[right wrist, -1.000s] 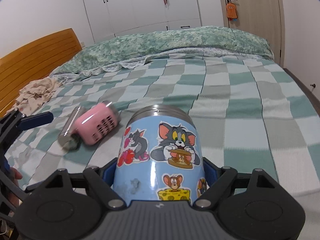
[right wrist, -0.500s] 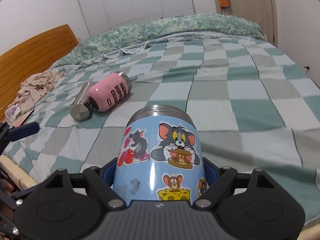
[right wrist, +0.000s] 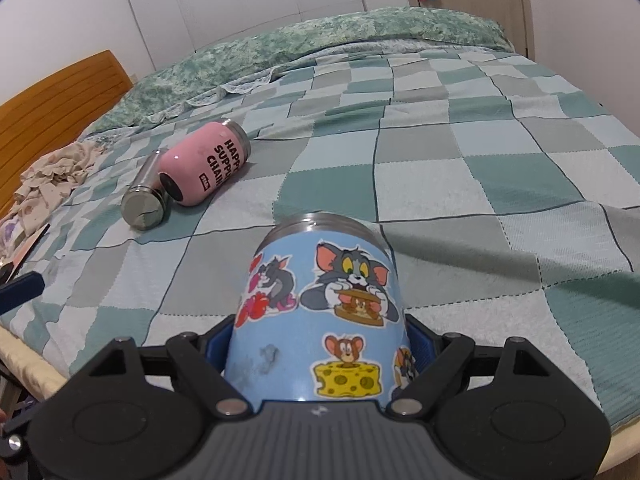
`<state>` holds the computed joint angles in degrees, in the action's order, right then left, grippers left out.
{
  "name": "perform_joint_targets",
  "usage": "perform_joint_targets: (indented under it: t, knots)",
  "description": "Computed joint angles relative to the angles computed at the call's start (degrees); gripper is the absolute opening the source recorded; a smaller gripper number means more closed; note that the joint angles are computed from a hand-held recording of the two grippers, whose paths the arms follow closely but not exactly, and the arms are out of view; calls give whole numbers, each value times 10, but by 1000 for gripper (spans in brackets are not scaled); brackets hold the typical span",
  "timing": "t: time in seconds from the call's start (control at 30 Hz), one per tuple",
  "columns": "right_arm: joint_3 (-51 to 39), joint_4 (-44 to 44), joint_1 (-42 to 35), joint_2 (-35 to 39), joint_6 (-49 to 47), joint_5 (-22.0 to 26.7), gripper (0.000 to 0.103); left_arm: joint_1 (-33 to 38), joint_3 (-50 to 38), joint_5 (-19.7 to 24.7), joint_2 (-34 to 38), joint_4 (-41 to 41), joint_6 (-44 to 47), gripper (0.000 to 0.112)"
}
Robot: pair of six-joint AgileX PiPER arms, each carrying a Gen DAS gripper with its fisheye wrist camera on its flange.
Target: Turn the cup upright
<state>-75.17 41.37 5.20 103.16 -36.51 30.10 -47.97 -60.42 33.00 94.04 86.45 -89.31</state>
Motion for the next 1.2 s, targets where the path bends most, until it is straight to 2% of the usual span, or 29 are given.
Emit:
perform_joint_targets:
  t: [0.37,0.43,0.6,0.77,0.83,1.0,1.07,1.2]
  knots:
    - [-13,12,-8,11,-13,18,84,-18,-4,34,2,-21,10,103]
    - [-17,14,-14,11,-12,30,92,-24,-5,43,-1,-27,12,103]
    - [12,134,-58,-34,-166,48,103,-42,-22,66,-9,-58,35,103]
    - [35,267,-140,-77,-351,91,103,-69,-80,108,15,-107,76,103]
    - [30,295,-178,-79,-402,116,103,-79,-120,129,37,-135,100,103]
    - [-13,301,-251,-50,-469,168,103,-92,-243,167,105,-220,167,103]
    - [-36,302,-276,-28,-496,188,103,-92,-319,196,144,-273,217,103]
    - [-80,295,-306,20,-525,222,103,-86,-520,281,248,-367,340,103]
